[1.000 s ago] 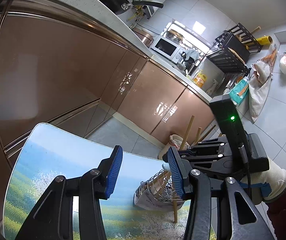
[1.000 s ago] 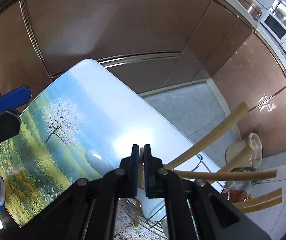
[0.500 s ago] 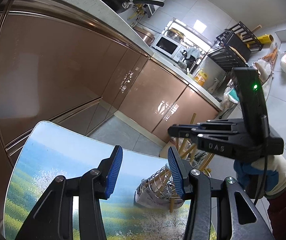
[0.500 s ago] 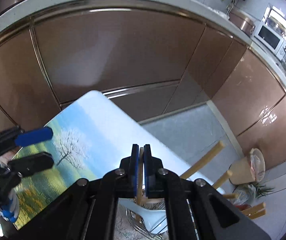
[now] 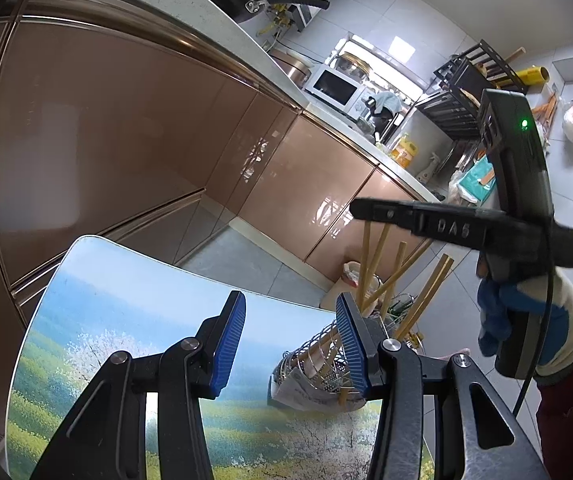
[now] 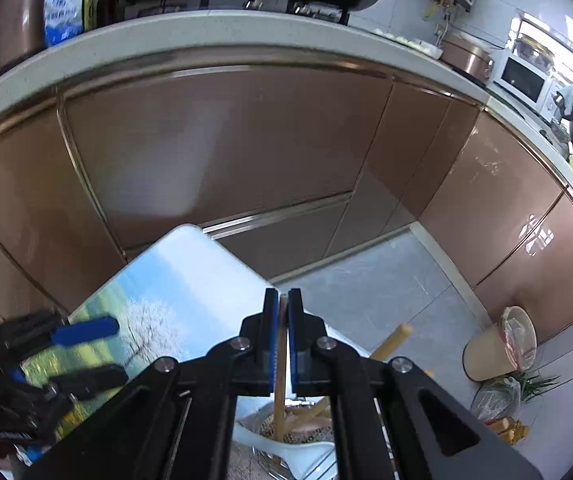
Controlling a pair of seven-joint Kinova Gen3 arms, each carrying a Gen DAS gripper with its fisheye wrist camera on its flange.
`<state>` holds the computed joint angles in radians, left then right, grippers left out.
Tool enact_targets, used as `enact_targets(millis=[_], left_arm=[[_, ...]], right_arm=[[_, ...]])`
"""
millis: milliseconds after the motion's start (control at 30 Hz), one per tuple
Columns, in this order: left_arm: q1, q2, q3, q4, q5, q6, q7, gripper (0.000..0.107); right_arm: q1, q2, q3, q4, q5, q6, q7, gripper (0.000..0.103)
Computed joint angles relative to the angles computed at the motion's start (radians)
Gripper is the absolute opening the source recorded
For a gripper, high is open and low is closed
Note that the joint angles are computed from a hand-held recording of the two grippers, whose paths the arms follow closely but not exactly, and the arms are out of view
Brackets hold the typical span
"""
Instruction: Organize utensils
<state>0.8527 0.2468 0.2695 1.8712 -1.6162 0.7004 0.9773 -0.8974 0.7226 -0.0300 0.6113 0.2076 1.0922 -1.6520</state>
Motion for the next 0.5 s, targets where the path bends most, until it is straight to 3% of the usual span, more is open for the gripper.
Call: enact_targets(millis=[333,500], left_arm=[[-0.007,0.002,0.003,0.011,-0.007,-0.009,0.026,0.045],[-0.005,0.007,0.001,0.002,-0.001,-0.013,0.016,0.045]], right_arm=[[0.030,-0.054,-0.018,0.103,-0.015,-0.099,-0.030,0.004],[0.054,-0.116,-0.042,0.214,-0.029,-0.195,-0.035,0.004]])
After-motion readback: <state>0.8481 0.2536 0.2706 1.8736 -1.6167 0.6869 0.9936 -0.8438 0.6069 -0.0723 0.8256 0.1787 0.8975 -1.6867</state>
